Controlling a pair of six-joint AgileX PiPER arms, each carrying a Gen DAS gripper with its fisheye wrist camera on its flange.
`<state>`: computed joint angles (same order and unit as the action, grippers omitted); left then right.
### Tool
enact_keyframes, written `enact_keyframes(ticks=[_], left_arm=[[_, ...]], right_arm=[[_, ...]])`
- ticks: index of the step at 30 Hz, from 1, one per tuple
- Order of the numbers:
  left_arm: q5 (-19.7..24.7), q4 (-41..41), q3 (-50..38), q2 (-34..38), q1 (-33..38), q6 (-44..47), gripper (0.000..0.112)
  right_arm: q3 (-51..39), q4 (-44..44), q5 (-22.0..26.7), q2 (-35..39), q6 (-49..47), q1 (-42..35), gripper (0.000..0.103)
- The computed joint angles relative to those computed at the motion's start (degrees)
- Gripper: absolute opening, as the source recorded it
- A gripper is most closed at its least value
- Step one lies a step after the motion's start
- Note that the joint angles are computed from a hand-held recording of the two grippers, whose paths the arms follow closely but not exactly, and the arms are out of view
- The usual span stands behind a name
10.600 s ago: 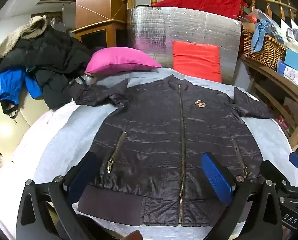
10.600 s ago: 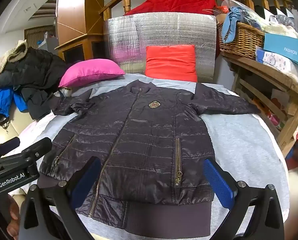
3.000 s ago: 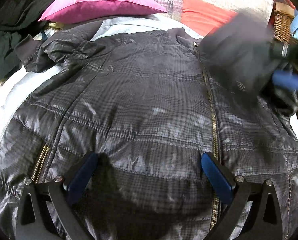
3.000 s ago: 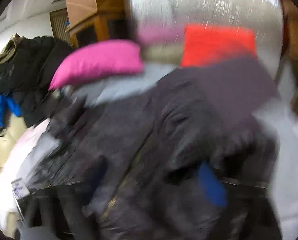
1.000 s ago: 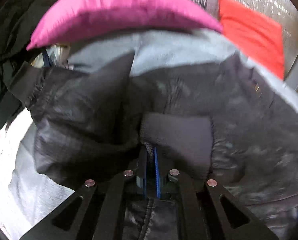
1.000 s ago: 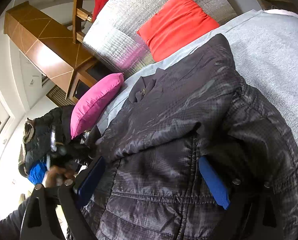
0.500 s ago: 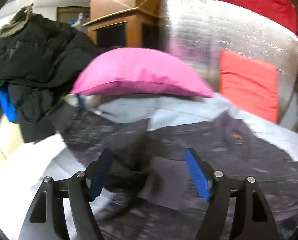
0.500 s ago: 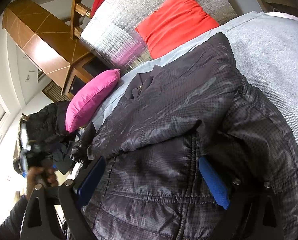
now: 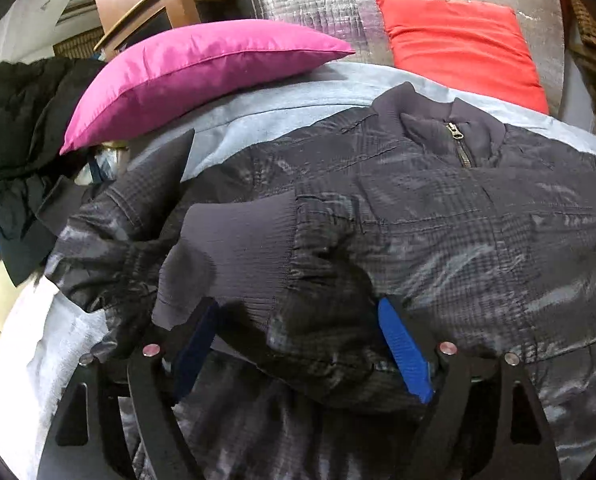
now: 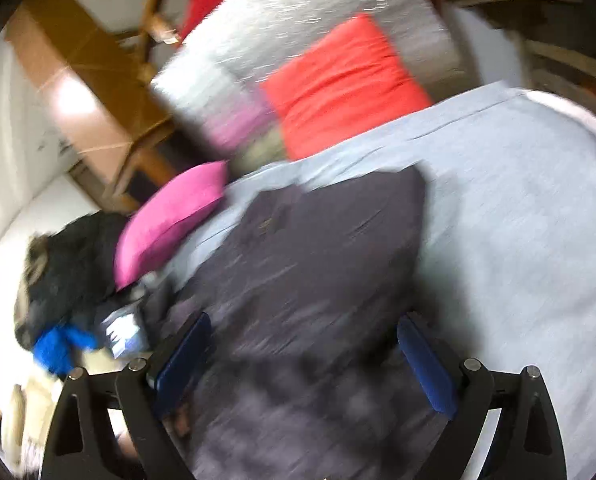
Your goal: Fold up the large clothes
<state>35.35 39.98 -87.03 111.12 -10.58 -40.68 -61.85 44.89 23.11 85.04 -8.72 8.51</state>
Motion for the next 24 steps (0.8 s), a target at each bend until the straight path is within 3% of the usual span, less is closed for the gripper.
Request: enact_keyframes(ticks=[3, 6, 7, 8, 9, 11, 13, 15, 16, 19, 21, 22, 24], left_arm=[[-1.69, -3.11, 0.1, 0.29, 1.74, 1.63, 0.089], [-1.12, -2.65, -0.34, 0.65, 1.04, 0.47, 0.09], [-1.08, -2.17, -0.44, 0.82, 0.97, 0.08, 0.09], [-1.12, -1.73, -0.42, 0.89, 0.89, -0.26, 0.09], [-1.19, -1.63, -0.27, 0.81, 0.82, -0.47, 0.09], [-1.73, -2.55, 0.0, 0.64, 1.24, 0.23, 0.091], [-1.9, -2.59, 0.02, 0.7, 1.3, 0.37, 0.091], [-1.99, -2.26, 0.17, 0.6, 1.4, 0.35, 0.091], [-2.16, -2.77, 0.23, 0.54, 1.57, 0.69, 0.091], [-2.26, -3.66, 0.1, 0.62, 1.83, 1.42, 0.091], [-1.92, -3.05, -0.06, 0.71, 1.59, 0.99, 0.092], [-1.84, -2.82, -0.1, 0.76, 1.52, 0.81, 0.092], [-1.84, -2.72, -0.13, 0.81, 1.46, 0.68, 0.092]], right_arm=[[-13.3, -6.02, 8.49, 13.16, 7.15, -4.65, 0.094], [-23.8, -8.43, 13.83, 21.0, 9.51, -5.37, 0.087], [-26.83, -9.63, 15.73, 22.97, 10.73, -5.26, 0.074], [-31.3, -13.13, 18.74, 25.58, 13.17, -4.69, 0.031], [-35.16, -18.51, 21.05, 27.19, 16.94, -3.29, 0.018], [-36.56, -27.73, 19.25, 24.93, 21.66, 0.14, 0.011], [-36.03, -36.44, 17.53, 22.79, 26.23, 2.88, 0.011], [-40.47, -43.8, 23.64, 28.12, 31.64, 4.47, 0.013], [-41.07, -44.71, 24.88, 29.48, 32.26, 4.56, 0.019], [-33.22, -42.44, 17.99, 25.33, 34.28, 3.96, 0.029], [-27.52, -39.91, 14.36, 20.19, 35.44, 3.16, 0.049], [-24.56, -39.63, 12.32, 17.46, 36.28, 3.25, 0.066], [-20.06, -38.78, 10.14, 12.99, 35.34, 3.87, 0.07]])
